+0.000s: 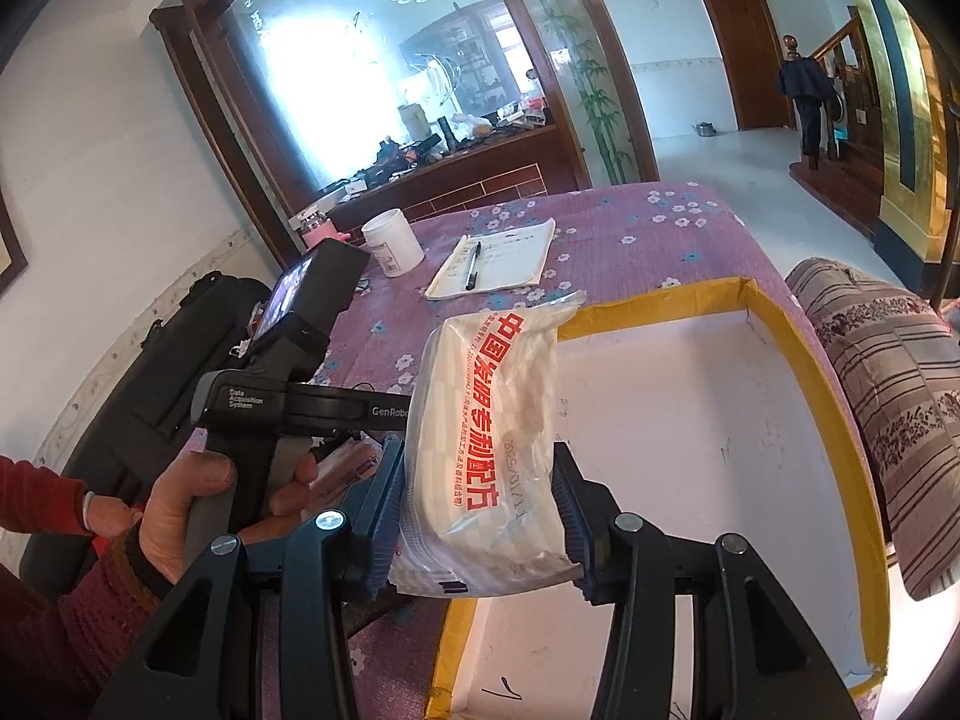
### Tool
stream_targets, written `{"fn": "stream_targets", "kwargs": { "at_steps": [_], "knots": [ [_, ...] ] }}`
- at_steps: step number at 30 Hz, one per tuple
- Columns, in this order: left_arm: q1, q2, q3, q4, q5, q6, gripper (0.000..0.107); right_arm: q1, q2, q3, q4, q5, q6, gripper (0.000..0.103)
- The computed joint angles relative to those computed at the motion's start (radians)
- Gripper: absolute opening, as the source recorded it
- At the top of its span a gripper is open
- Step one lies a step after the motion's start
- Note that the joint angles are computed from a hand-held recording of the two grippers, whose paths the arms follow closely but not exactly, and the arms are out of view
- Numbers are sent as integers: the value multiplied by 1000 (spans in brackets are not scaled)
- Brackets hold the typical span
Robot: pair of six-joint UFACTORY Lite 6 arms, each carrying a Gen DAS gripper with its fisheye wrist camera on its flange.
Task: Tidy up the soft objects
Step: 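Hold the white bag over the tray while the left gripper carries the tissue pack there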
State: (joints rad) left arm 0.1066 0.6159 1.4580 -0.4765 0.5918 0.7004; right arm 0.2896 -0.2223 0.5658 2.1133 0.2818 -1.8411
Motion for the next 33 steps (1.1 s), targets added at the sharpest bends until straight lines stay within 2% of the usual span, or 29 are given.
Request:
{"fn": "stream_targets", "kwargs": {
  "at_steps": [2,4,5,6,9,11,13,14,15,18,21,28,33],
  "knots": [
    [-28,-17,-19,79,-31,-33,31,-7,7,0,6,9,-3,50],
    [-29,-14,-11,128,-11,-75,46,-11,5,-5,2,17,1,50],
    [-27,1,6,165,5,-101,64,-13,2,-8,5,19,-1,50],
    [-25,10,14,181,2,-107,73,-14,-2,-13,7,19,-4,50],
    [-12,14,-6,218,-33,-95,80,-19,-15,-28,-1,29,1,50],
    [2,10,-15,204,-41,-87,80,-15,-27,-37,2,23,-3,50],
    [-3,8,-19,224,-50,-111,75,-17,-18,-34,4,31,-3,50],
    [-3,16,-9,206,-36,-94,55,-17,-15,-32,7,34,-4,50],
    [-6,47,28,204,-6,-100,55,-15,-10,-30,18,36,-11,50],
    [-24,60,33,243,-42,-129,53,-9,-17,-37,45,38,-32,50],
    [-4,66,45,195,-24,-100,52,-9,-31,-49,48,35,-30,50],
    [12,-80,-68,96,-34,6,52,-30,-28,-42,20,21,-11,50],
    [-9,-172,-103,2,4,76,52,-49,17,-3,36,7,-27,50]
  ]
}}
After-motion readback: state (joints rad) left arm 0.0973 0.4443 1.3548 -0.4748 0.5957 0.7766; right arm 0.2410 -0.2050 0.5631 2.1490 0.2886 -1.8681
